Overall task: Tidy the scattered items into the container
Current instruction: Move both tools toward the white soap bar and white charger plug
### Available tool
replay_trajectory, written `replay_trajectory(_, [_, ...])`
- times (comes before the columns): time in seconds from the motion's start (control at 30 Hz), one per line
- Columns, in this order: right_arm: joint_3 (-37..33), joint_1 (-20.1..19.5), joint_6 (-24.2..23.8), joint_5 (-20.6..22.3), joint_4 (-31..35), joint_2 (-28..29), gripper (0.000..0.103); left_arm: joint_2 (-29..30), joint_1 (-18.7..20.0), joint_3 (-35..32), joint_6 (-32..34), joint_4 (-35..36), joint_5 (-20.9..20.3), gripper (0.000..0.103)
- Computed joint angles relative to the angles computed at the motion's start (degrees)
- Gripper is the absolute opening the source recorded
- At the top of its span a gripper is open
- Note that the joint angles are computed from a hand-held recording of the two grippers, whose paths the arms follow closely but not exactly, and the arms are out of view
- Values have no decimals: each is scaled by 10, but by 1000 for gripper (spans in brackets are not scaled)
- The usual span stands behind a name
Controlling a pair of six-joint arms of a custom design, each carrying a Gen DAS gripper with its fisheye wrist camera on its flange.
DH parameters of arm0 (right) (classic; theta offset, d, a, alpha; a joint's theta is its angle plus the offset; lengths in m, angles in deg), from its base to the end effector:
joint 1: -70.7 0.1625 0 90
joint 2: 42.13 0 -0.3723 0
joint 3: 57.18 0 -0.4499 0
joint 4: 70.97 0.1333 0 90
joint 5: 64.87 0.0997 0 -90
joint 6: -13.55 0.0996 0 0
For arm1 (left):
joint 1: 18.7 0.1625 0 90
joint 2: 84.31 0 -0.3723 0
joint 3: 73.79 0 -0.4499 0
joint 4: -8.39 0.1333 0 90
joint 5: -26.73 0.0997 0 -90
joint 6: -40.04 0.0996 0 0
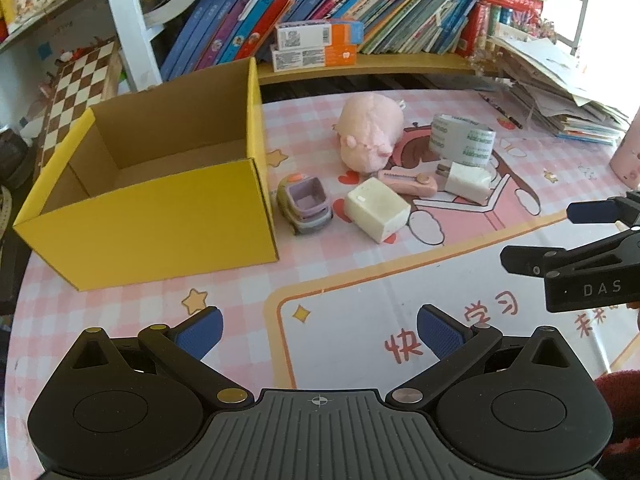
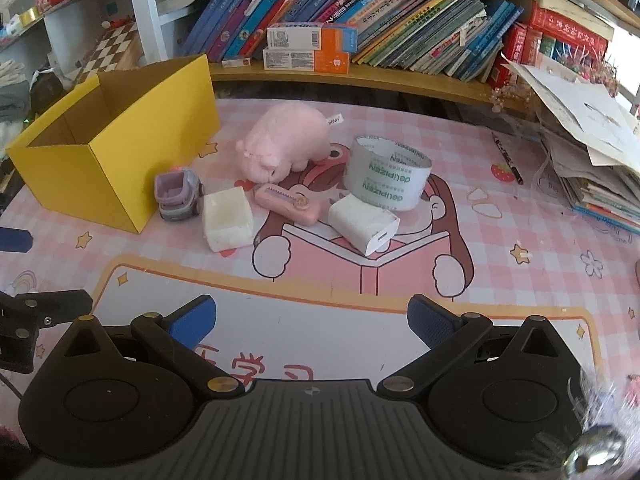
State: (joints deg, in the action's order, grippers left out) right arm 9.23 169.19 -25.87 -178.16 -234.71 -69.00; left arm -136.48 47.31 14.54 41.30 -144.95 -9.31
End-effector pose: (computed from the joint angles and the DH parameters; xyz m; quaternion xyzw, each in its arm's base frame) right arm 0.2129 -0.7902 0.0247 0.3258 -0.8796 0.2261 0.2627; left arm -0.0921 -0.7329 0.1845 0.0853 0.8686 -0.2922 0.3911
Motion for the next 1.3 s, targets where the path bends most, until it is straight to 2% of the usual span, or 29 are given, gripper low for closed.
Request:
replay_trajectory(0.17, [-2,-1,-8,7,1,1,103,-2,1,-1,-27,22,5,103])
replay_trajectory(0.3, [4,-5,-8,27,15,-7,103,-2,2,-4,-24,32,-15,103])
replay_trajectory(0.4, [9,-7,-12,44,25,-14,103,4,1,-9,-9,32,-19,103])
replay_trajectory(0.73, [-12,-11,-4,28,-3,0,103,32,3,-42,52,0,-25,103])
replay_trajectory(1.03, [-37,-16,-53,39,-69,27,103,81,6,-103,153,-75,-31,103])
replay_trajectory(1.2, [-68,-21,-30,27,-58,45,103,101,13,-136,166,-71,-51,103])
replay_trajectory(1.3, [-76,-28,-11,51,-27,41,103,109,16,-148,175,-71,-59,103])
